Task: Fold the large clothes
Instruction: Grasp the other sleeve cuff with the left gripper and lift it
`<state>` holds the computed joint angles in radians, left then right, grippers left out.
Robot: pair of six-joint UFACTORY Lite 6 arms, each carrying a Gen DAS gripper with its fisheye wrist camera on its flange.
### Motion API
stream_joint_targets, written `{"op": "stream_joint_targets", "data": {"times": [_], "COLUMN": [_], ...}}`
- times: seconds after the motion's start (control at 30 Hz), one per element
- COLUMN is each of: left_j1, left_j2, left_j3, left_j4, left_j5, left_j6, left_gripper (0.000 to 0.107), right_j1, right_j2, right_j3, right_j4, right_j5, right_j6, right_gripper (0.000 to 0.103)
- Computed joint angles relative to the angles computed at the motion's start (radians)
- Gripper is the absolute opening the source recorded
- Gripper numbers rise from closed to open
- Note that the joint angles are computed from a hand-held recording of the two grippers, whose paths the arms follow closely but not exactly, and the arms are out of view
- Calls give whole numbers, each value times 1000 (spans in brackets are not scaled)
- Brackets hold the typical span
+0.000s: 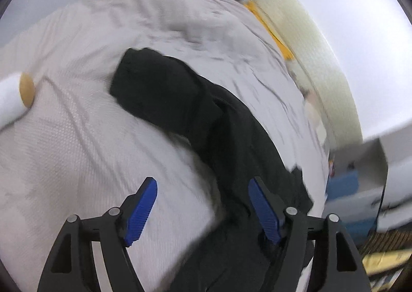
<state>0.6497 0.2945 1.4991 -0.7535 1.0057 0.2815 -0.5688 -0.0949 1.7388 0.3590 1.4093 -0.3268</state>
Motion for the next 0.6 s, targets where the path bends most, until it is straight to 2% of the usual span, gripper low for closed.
{"op": "stream_joint_targets", "data": {"times": [0.13,0.17,0.33,0.53,0.6], "left_j1": [23,27,26,13,6], "left_j2": [203,253,528,759,813], "left_j3": [81,110,288,472,530], "left_j4": [-87,-100,-218,-418,-438], "left_j5": [-119,-132,-189,-206,-209], "left_j6": [14,8,-29,3,0], "left_gripper": [92,93,93,93,93], "right_j1": [65,77,106,129,132], "right_j2": [43,53,93,122,136], "right_j3": [32,38,52,32,36], "right_j4": [-62,-77,-126,-183,-193], "right_j5": [-35,-43,-62,-82,-83], "right_j6": [83,99,156,201,204], "right_gripper": [80,80,81,81,81]}}
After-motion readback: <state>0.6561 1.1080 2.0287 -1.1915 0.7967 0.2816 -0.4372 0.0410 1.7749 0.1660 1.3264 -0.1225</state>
